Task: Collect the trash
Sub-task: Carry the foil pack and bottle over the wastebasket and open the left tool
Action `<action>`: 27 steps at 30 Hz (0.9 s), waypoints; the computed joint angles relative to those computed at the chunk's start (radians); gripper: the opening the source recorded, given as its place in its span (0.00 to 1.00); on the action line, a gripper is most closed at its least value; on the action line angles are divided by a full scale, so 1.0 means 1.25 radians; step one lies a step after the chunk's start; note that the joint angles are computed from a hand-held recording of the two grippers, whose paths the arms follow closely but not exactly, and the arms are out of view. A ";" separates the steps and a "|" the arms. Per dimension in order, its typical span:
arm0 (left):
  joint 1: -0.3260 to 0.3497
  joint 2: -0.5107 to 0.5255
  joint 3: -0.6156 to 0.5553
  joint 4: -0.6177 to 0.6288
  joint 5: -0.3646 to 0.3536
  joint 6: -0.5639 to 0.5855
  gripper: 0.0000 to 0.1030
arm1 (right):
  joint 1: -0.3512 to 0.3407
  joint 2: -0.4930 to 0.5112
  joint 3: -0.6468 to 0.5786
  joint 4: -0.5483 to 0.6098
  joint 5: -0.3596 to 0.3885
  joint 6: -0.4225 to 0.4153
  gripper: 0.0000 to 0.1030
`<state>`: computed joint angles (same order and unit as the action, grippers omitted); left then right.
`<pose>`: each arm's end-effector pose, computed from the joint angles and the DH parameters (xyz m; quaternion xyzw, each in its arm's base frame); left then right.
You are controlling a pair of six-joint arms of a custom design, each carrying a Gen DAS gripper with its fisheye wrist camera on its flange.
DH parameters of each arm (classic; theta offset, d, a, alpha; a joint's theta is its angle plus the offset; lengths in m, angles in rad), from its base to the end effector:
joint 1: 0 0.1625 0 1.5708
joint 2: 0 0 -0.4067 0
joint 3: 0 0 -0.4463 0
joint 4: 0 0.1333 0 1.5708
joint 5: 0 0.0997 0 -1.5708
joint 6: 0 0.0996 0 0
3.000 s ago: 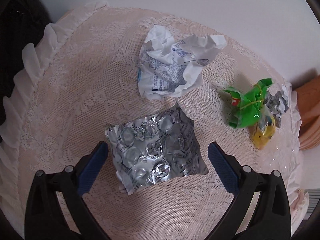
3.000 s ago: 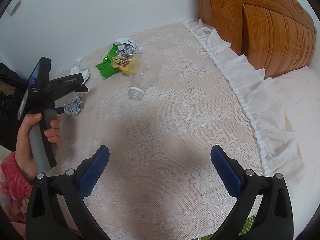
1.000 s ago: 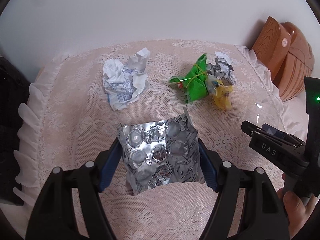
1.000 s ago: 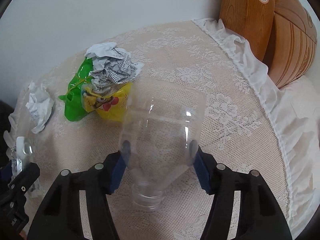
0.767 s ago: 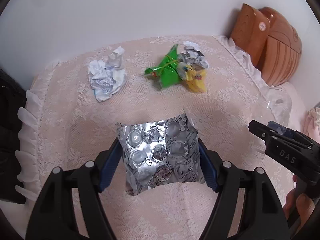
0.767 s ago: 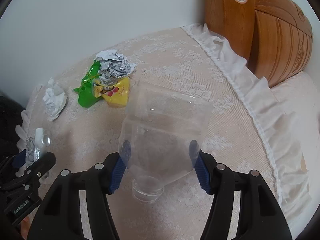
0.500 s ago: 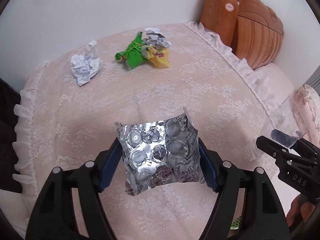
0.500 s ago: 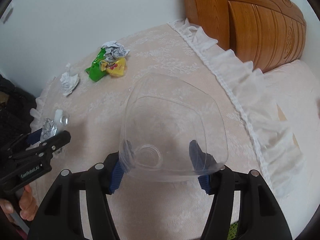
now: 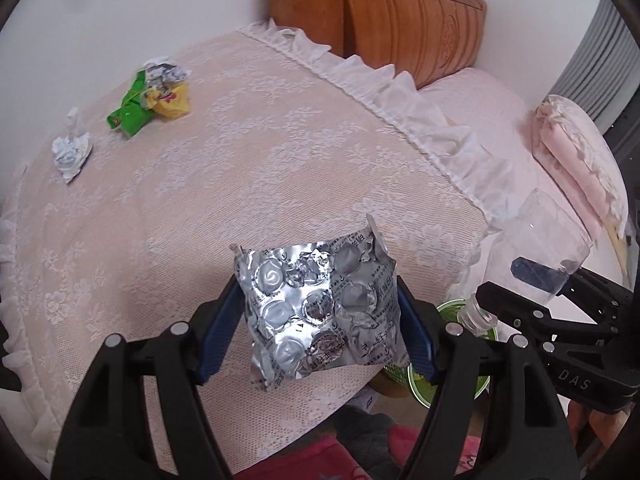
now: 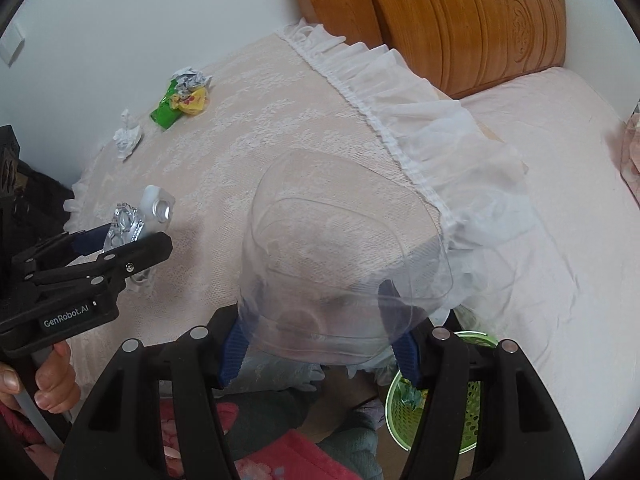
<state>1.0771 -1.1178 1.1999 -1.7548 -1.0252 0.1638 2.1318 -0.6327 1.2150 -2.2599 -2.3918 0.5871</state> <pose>-0.1833 -0.7311 0.4170 0.2975 0.9147 -0.0926 0.2574 0.4806 -0.6512 0.1007 -0.0332 -0.9153 0.2575 0.3080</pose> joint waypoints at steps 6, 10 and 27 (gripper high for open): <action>-0.022 -0.015 0.037 0.000 -0.012 0.035 0.67 | 0.000 -0.050 0.070 -0.036 -0.024 0.029 0.59; -0.036 -0.020 0.063 0.026 -0.029 0.063 0.67 | 0.003 -0.098 0.131 -0.022 -0.049 0.100 0.59; -0.124 -0.025 0.306 0.066 -0.114 0.172 0.67 | 0.013 -0.403 0.466 0.217 -0.106 0.591 0.59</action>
<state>0.9227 -1.1494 1.5829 -1.6722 -1.1677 0.3784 2.1480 -1.1369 1.7975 -1.9888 -2.5237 1.3259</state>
